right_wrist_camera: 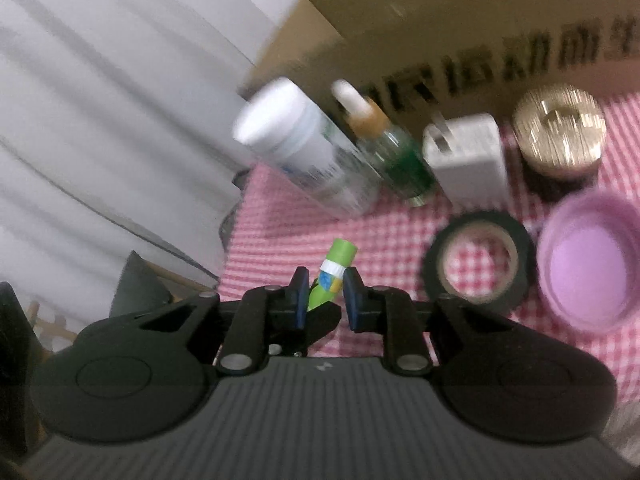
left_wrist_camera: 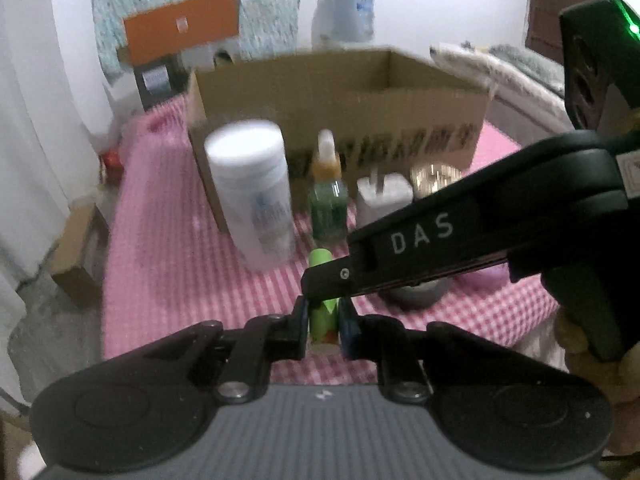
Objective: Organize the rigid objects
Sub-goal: 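Carry the glue stick with the right gripper into the box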
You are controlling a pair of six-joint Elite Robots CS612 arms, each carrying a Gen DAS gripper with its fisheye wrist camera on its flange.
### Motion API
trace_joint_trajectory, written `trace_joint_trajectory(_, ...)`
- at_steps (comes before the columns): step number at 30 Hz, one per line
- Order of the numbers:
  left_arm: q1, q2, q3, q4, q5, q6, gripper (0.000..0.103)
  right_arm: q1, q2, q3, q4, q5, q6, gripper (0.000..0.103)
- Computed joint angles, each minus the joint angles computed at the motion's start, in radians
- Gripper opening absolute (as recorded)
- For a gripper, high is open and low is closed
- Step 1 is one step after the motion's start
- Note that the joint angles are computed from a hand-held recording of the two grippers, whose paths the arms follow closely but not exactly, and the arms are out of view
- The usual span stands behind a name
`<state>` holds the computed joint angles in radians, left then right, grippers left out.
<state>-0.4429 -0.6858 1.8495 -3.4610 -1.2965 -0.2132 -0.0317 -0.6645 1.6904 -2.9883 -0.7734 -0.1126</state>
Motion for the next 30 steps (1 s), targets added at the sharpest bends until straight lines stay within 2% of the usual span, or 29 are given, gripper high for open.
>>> trace_joint_trajectory(6,-0.004,-0.034,-0.013,-0.099,0.095,0.080,0.017,-0.002,-0.024,-0.019,-0.130,0.080,0.001,0.018)
trace_joint_trajectory(9,0.006,-0.041,-0.061,-0.082,0.109,0.116,0.017,-0.001,-0.022,-0.068,-0.163,0.107,0.008,0.018)
trace_joint_trajectory(12,0.030,-0.035,-0.139,-0.010,0.083,0.131,0.017,0.003,-0.003,-0.152,-0.126,0.123,0.017,0.018)
trace_joint_trajectory(16,0.063,-0.002,-0.275,0.170,0.044,0.132,0.017,0.016,0.051,-0.315,0.050,0.108,0.004,0.018)
trace_joint_trajectory(22,0.108,0.084,-0.493,0.455,0.020,0.149,0.016,0.036,0.191,-0.631,0.424,0.092,0.024,0.018)
trace_joint_trajectory(26,0.130,0.147,-0.628,0.625,0.009,0.151,0.016,0.052,0.283,-0.806,0.589,0.066,0.039,0.018)
trace_joint_trajectory(30,0.135,0.201,-0.730,0.743,0.037,0.166,0.016,0.058,0.374,-0.974,0.732,0.065,0.072,0.018)
